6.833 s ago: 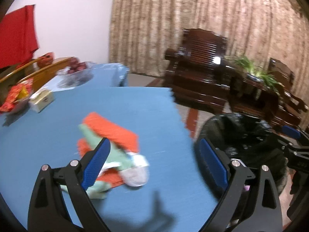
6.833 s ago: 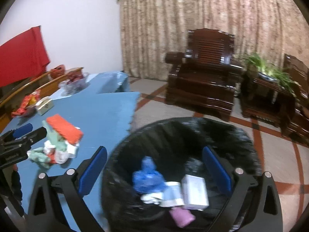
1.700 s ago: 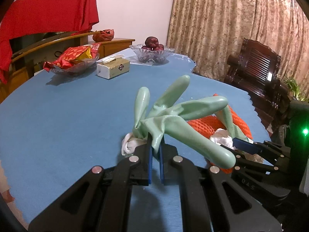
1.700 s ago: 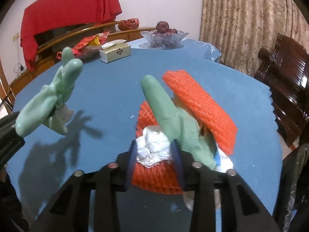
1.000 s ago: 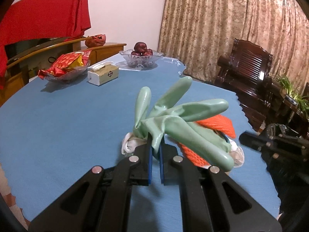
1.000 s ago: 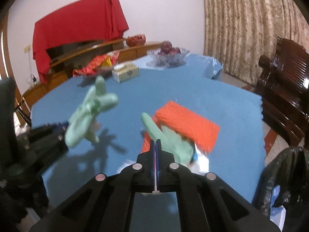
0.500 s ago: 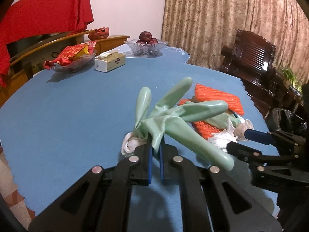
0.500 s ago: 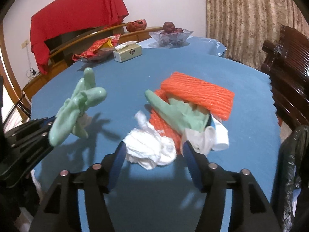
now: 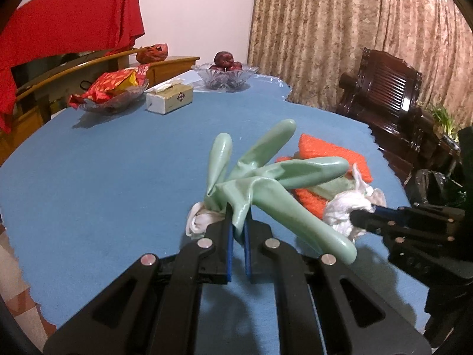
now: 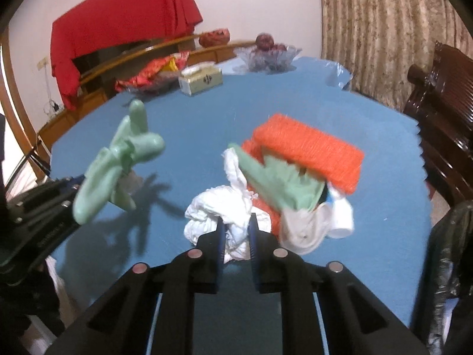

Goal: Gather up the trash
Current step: 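Grasp the white tissue with the right gripper while the left gripper holds the glove, then carry the glove and tissue over the bin and open both grippers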

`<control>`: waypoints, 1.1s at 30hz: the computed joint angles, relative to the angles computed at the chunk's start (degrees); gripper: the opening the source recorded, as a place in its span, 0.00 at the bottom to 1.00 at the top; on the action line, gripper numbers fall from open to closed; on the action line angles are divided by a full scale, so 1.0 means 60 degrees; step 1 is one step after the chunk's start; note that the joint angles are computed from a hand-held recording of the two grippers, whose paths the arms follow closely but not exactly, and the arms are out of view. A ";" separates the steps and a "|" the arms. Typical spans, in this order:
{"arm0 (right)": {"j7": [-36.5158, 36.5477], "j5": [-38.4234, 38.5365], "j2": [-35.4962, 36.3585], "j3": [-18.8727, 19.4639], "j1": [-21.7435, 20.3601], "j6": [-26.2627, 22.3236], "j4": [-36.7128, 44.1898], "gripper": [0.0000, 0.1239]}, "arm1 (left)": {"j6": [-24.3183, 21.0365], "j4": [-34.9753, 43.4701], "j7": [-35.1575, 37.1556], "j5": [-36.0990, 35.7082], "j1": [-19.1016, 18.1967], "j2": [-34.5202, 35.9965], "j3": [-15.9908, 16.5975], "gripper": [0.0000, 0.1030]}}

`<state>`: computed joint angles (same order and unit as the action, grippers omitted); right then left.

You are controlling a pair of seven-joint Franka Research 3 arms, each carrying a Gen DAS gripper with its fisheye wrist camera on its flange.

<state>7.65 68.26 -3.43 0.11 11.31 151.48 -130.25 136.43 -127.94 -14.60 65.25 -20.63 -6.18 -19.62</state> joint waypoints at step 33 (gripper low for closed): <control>-0.0143 0.0595 -0.0833 -0.1792 -0.2235 0.0585 0.0841 0.12 | 0.1753 0.6814 0.2748 0.0910 -0.2579 0.4822 0.1102 0.05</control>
